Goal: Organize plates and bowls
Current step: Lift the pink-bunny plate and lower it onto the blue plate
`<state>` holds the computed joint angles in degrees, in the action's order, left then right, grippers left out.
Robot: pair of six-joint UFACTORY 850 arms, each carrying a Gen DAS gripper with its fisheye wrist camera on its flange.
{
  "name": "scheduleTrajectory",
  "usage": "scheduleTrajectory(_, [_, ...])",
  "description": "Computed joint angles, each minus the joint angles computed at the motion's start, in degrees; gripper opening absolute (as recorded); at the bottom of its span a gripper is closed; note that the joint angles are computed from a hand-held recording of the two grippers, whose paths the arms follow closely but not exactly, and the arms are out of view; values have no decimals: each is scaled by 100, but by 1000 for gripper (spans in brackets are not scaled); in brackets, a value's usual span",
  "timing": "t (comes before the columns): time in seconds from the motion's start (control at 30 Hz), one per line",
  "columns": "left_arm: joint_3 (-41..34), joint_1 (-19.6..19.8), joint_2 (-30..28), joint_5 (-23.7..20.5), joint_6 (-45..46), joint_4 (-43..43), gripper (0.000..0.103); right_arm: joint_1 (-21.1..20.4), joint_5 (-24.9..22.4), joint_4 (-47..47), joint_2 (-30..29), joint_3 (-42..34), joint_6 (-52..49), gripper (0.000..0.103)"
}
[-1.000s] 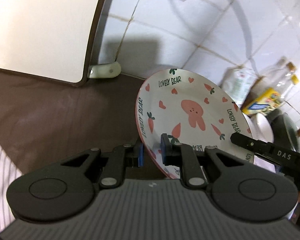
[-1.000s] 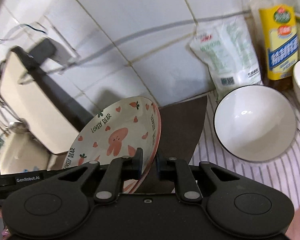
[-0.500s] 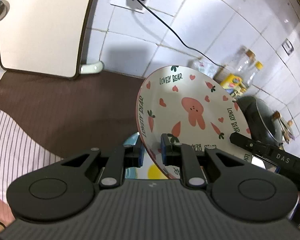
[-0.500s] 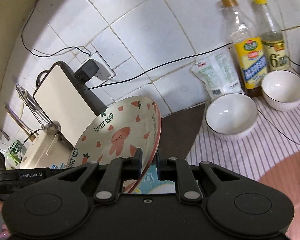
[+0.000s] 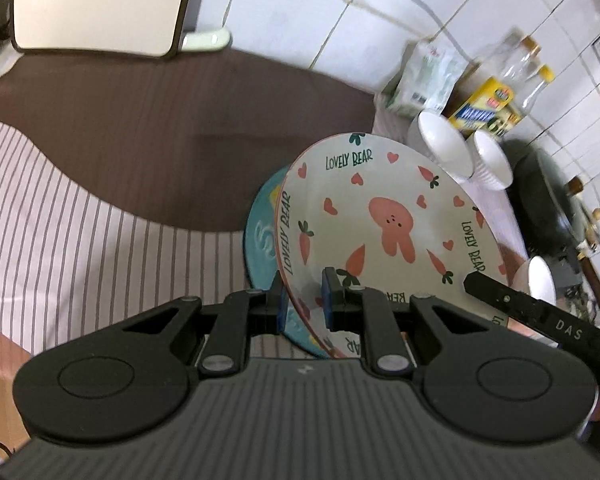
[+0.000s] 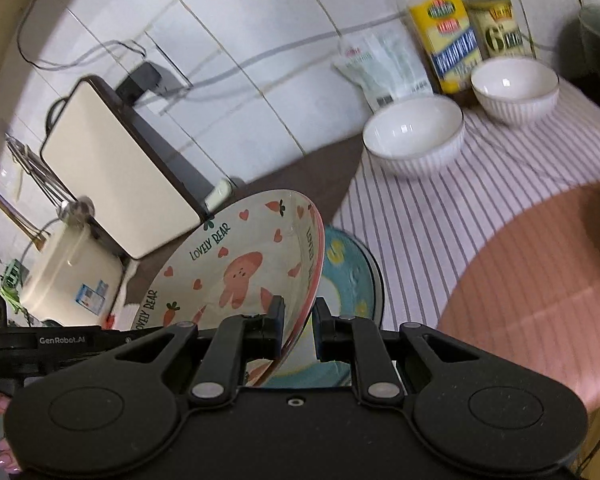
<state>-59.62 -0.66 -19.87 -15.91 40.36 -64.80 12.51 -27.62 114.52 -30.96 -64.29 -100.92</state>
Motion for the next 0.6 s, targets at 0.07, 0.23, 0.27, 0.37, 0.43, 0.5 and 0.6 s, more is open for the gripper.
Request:
scheduleTrajectory(0.07, [-5,4,-60,-65,-171,235,15,-8,-14,8,-63,25,206,19])
scheduleTrajectory(0.23, [-97,-2,-266,-195,-604,626,15,41,144,77,-171,37,269,18])
scheduleTrajectory(0.27, [-107,-10,-286,-189,-663,682,16,48,173,41,-185,23,305,18])
scheduleTrajectory(0.37, [-124,-49,-311,-113,-873,934,16,103,333,-5,-192,5,256,18])
scheduleTrajectory(0.43, [-152,-89,-326,-42,-1193,1266,16,179,542,-91,-195,-38,240,18])
scheduleTrajectory(0.5, [-187,-116,-360,10,-1537,1587,17,245,711,-107,-197,-71,214,19])
scheduleTrajectory(0.6, [-212,-125,-391,41,-1735,1780,17,323,926,-125,-199,-112,162,19])
